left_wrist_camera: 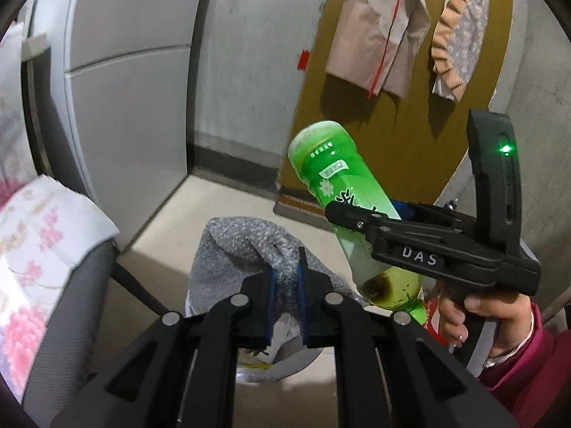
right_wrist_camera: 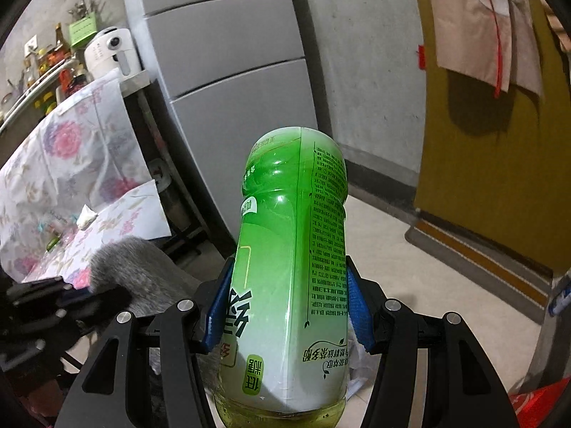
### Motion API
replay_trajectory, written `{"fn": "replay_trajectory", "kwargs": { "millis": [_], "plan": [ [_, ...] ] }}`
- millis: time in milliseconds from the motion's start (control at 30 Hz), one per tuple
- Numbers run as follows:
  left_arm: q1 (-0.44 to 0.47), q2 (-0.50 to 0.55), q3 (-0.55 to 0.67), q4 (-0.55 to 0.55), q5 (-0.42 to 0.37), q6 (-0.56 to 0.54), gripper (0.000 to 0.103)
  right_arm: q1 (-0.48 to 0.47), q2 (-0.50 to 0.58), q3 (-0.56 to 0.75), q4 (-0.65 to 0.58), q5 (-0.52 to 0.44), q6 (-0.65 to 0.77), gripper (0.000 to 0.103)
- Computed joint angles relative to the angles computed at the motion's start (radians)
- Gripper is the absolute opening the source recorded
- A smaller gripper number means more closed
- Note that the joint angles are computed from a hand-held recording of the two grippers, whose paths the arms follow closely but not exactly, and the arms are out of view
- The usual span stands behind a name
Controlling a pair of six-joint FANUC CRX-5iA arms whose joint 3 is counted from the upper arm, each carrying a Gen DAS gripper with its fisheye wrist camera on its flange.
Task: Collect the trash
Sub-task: 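Carry the bottle and grey cloth to the bin and open both tools, then move both open tools back over the chair seat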
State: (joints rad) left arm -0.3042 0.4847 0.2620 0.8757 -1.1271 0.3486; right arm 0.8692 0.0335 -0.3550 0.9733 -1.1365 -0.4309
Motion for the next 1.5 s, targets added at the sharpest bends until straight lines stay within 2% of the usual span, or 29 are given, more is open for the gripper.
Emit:
{"fn": "replay_trajectory", "kwargs": {
  "millis": [267, 367, 433, 500, 667, 833, 1067, 1333, 1500],
  "plan": [
    [-0.029, 0.097, 0.111, -0.114, -0.035, 0.087, 0.009, -0.059, 0.032, -0.015, -0.083, 0.144, 0.017, 0.058],
    [-0.033, 0.123, 0.147, -0.136, -0.045, 0.113, 0.012, -0.081, 0.044, -0.011, -0.112, 0.182, 0.039, 0.058],
    [-0.037, 0.138, 0.172, -0.154, -0.043, 0.140, 0.022, -0.094, 0.044, -0.014, -0.129, 0.207, 0.043, 0.060],
    [-0.035, 0.146, 0.184, -0.164, -0.042, 0.158, 0.044, -0.105, 0.041, -0.020, -0.137, 0.225, 0.034, 0.061],
    [-0.026, 0.142, 0.181, -0.158, -0.034, 0.167, 0.049, -0.108, 0.037, -0.018, -0.134, 0.211, 0.016, 0.061],
    [0.003, 0.097, 0.129, -0.127, 0.005, 0.145, 0.049, -0.096, 0.033, -0.005, -0.113, 0.178, 0.023, 0.061],
    [0.074, -0.008, 0.016, -0.077, 0.105, 0.139, 0.052, -0.066, 0.051, 0.058, -0.049, 0.132, 0.039, 0.061],
    [0.173, -0.137, -0.138, -0.023, 0.252, 0.111, 0.056, -0.051, 0.171, 0.250, -0.038, 0.171, 0.234, 0.061],
    [0.241, -0.185, -0.187, -0.013, 0.315, 0.143, 0.063, -0.047, 0.265, 0.402, -0.038, 0.190, 0.370, 0.061]
  ]
}}
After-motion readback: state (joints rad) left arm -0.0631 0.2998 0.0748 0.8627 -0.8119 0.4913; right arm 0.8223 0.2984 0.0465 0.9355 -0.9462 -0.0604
